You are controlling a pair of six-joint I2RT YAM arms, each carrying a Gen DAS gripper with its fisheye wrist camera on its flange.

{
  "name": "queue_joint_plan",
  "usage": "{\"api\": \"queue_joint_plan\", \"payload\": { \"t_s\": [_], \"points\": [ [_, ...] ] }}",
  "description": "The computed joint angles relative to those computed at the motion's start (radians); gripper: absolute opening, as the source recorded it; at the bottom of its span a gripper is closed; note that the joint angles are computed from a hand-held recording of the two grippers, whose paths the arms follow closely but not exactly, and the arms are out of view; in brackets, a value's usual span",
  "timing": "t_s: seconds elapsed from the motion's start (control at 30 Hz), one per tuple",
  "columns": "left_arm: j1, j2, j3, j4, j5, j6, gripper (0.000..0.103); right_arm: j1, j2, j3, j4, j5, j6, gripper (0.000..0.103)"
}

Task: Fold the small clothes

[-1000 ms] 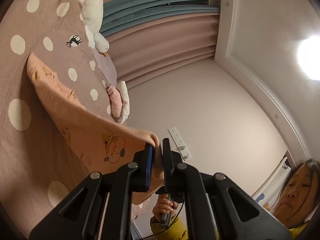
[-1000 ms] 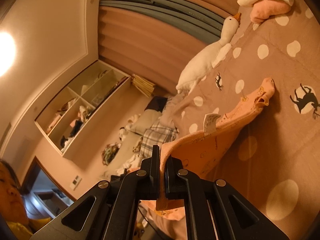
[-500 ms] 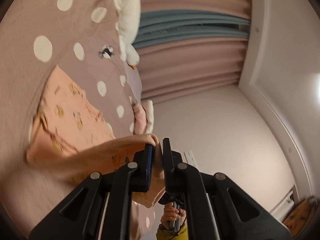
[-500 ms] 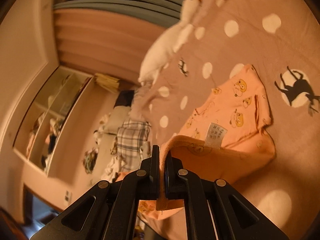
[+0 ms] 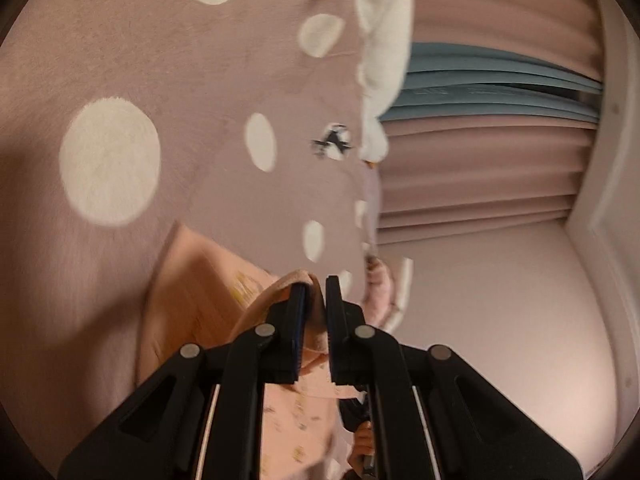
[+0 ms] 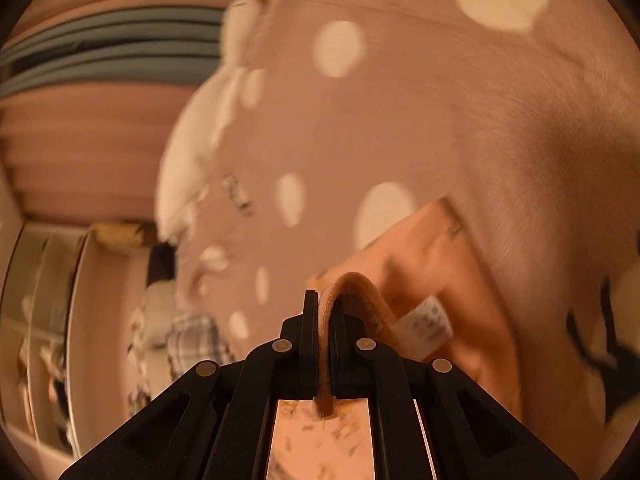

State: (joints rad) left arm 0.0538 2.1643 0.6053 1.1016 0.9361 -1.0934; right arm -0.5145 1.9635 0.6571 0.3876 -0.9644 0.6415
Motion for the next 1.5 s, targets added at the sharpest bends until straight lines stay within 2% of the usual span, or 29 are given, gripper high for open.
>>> {"api": "queue_joint_plan", "payload": {
  "t_s": [0.1, 0.17, 0.23, 0.27, 0.3, 0.33, 0.37, 0.43, 0.47, 0.5, 0.53, 0.57, 0.6, 0.63, 0.67, 0.73, 0.77, 0.87, 0.9, 0.97, 1.07, 1.2, 1.3, 1.37, 1.43, 1.5],
  "points": [
    [-0.01, 0.03, 0.086, -0.176, -0.066, 0.056, 0.011, 0.01, 0.074, 0.057, -0.01, 0.017, 0.016, 0.006],
    [-0.007, 0.058, 0.127, -0.269, -0.085, 0.072, 0.029, 0.004, 0.1, 0.083, -0.046, 0.038, 0.05, 0.009],
    [0.008, 0.078, 0.143, -0.299, -0.085, 0.075, 0.038, -0.009, 0.125, 0.098, -0.053, 0.037, 0.091, 0.014],
    [0.022, 0.083, 0.142, -0.289, -0.079, 0.068, 0.039, -0.023, 0.136, 0.103, -0.046, 0.019, 0.118, 0.02],
    [0.039, 0.079, 0.137, -0.287, -0.076, 0.061, 0.041, -0.038, 0.144, 0.102, -0.024, -0.004, 0.149, 0.03],
    [0.055, 0.065, 0.131, -0.295, -0.084, 0.065, 0.051, -0.055, 0.143, 0.089, 0.015, -0.028, 0.184, 0.035],
    [0.075, 0.033, 0.115, -0.317, -0.105, 0.086, 0.058, -0.072, 0.144, 0.066, 0.105, -0.044, 0.24, 0.038],
    [0.109, -0.025, 0.081, -0.329, -0.108, 0.131, 0.058, -0.108, 0.107, -0.014, 0.319, -0.016, 0.303, 0.038],
    [0.124, -0.056, 0.07, -0.351, -0.078, 0.174, 0.058, -0.12, 0.09, -0.04, 0.376, -0.008, 0.304, 0.038],
    [0.13, -0.1, 0.066, -0.423, -0.044, 0.257, 0.058, -0.133, 0.07, -0.06, 0.401, -0.024, 0.28, 0.038],
    [0.125, -0.145, 0.067, -0.522, -0.032, 0.354, 0.058, -0.139, 0.047, -0.057, 0.352, -0.061, 0.213, 0.038],
    [0.106, -0.217, 0.065, -0.677, -0.046, 0.512, 0.057, -0.133, 0.003, -0.036, 0.193, -0.099, 0.067, 0.038],
    [0.088, -0.255, 0.062, -0.766, -0.058, 0.604, 0.057, -0.111, -0.066, 0.003, -0.091, -0.095, -0.189, 0.038],
    [0.056, -0.289, 0.067, -0.883, -0.072, 0.717, 0.058, -0.089, -0.104, 0.018, -0.226, -0.064, -0.329, 0.038],
    [0.031, -0.3, 0.07, -0.937, -0.085, 0.771, 0.057, -0.046, -0.172, 0.013, -0.381, 0.009, -0.528, 0.037],
    [-0.057, -0.319, 0.069, -1.027, -0.176, 0.875, 0.055, 0.024, -0.254, -0.028, -0.462, 0.13, -0.681, 0.024],
    [-0.094, -0.315, 0.073, -1.038, -0.227, 0.898, 0.051, 0.075, -0.281, -0.051, -0.471, 0.204, -0.72, 0.019],
    [-0.217, -0.292, 0.089, -1.026, -0.413, 0.901, 0.046, 0.216, -0.259, -0.067, -0.428, 0.387, -0.729, 0.014],
    [-0.237, -0.253, 0.138, -1.019, -0.452, 0.887, 0.046, 0.266, -0.246, -0.06, -0.4, 0.461, -0.715, 0.014],
    [-0.267, -0.208, 0.188, -0.98, -0.511, 0.855, 0.046, 0.322, -0.222, -0.046, -0.356, 0.55, -0.702, 0.014],
    [-0.276, -0.124, 0.3, -0.979, -0.535, 0.821, 0.046, 0.38, -0.182, 0.016, -0.31, 0.634, -0.662, 0.014],
    [-0.243, -0.105, 0.368, -0.932, -0.504, 0.708, 0.046, 0.353, -0.162, 0.073, -0.244, 0.619, -0.583, 0.014],
    [-0.216, -0.165, 0.313, -0.876, -0.475, 0.655, 0.046, 0.288, -0.198, 0.036, -0.181, 0.569, -0.546, 0.014],
    [-0.206, -0.2, 0.276, -0.852, -0.453, 0.666, 0.046, 0.25, -0.232, 0.0, -0.168, 0.51, -0.544, 0.014],
    [-0.201, -0.242, 0.246, -0.873, -0.457, 0.697, 0.046, 0.237, -0.268, -0.031, -0.186, 0.471, -0.583, 0.014],
    [-0.202, -0.254, 0.245, -0.9, -0.437, 0.71, 0.046, 0.218, -0.323, -0.069, -0.23, 0.44, -0.664, 0.014]
  ]
}}
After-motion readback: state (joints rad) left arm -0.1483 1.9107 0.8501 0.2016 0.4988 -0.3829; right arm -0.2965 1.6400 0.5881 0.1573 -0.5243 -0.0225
